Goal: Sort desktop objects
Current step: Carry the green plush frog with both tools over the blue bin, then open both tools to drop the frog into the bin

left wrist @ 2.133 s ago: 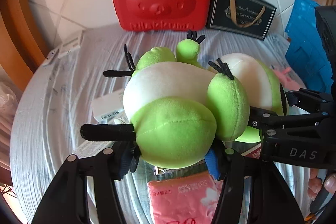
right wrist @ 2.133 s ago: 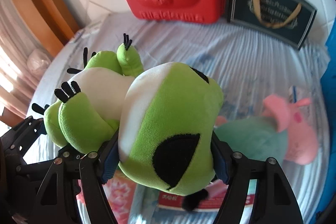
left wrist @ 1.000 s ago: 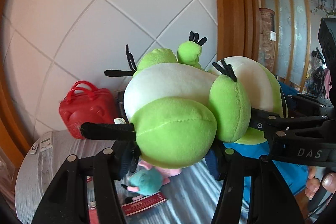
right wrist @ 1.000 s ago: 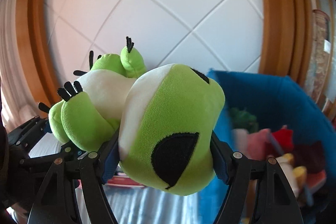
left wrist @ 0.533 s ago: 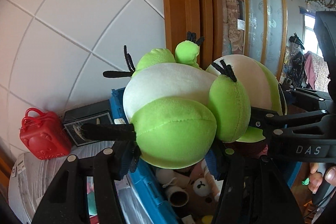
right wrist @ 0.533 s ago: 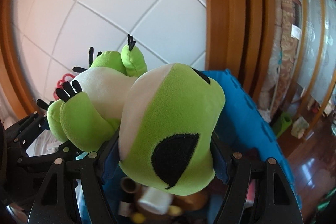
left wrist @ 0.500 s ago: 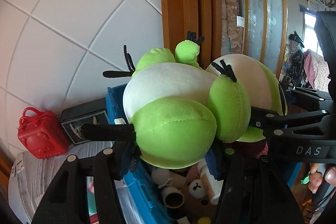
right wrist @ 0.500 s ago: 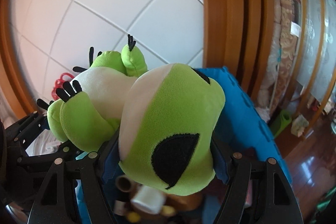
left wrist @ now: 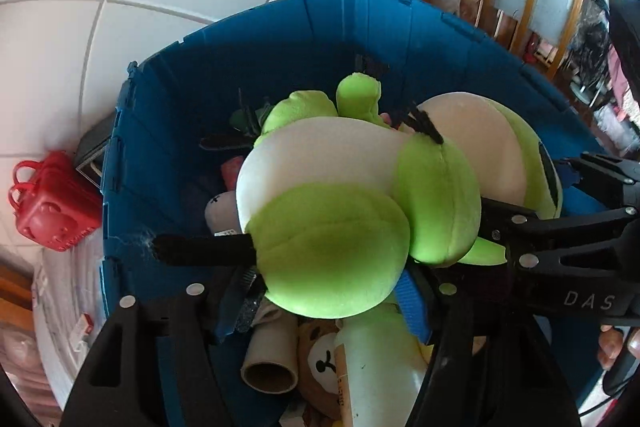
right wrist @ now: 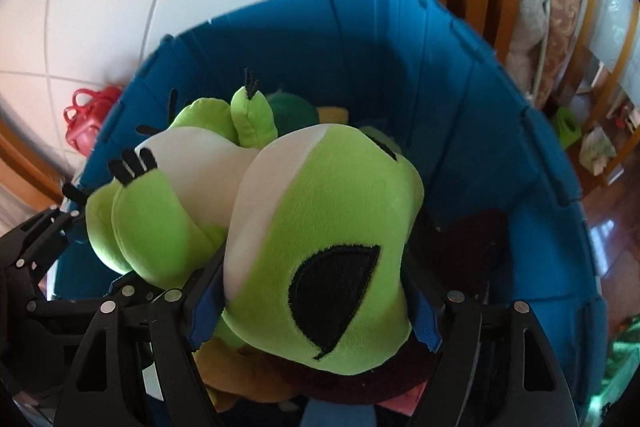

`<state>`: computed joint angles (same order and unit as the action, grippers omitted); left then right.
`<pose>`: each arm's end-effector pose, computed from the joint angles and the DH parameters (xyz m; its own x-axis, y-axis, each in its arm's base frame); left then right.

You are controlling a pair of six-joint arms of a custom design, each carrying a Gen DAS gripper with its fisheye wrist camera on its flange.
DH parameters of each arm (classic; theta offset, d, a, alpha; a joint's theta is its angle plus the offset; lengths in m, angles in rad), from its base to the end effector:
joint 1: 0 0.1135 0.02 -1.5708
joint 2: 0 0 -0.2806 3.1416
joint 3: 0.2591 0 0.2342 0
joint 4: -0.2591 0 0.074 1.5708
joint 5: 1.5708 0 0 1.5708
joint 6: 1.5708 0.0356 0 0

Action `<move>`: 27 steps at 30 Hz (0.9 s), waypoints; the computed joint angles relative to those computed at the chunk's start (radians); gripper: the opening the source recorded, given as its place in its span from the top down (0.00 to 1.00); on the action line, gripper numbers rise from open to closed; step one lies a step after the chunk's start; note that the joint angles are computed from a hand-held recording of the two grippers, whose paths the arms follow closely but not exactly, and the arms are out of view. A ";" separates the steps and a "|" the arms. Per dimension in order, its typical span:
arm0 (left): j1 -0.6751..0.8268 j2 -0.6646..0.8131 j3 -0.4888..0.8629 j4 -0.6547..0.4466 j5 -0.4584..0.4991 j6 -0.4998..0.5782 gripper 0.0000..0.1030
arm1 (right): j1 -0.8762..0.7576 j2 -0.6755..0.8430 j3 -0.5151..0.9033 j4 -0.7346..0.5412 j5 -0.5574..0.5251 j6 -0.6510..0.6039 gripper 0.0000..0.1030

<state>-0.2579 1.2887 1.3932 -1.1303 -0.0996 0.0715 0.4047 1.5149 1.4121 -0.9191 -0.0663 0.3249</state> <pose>0.2112 -0.0521 0.3727 -0.8102 0.2872 -0.5110 0.2625 0.9572 0.1218 0.2682 0.1175 0.3367 -0.8787 -0.0299 -0.4764 -0.1521 0.9635 0.2201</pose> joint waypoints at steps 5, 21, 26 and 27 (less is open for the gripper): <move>-0.038 -0.010 0.016 -0.024 -0.063 -0.032 0.34 | 0.009 0.020 0.033 -0.011 0.014 -0.015 0.21; 0.036 -0.256 -0.009 -0.128 0.028 -0.007 0.33 | 0.054 -0.185 -0.066 -0.002 0.087 0.017 0.00; 0.134 -0.371 -0.030 -0.159 0.127 0.078 0.28 | 0.192 -0.273 -0.109 -0.036 0.226 0.103 0.00; 0.152 -0.386 -0.032 -0.161 0.142 0.090 0.27 | 0.225 -0.284 -0.115 -0.047 0.254 0.127 0.00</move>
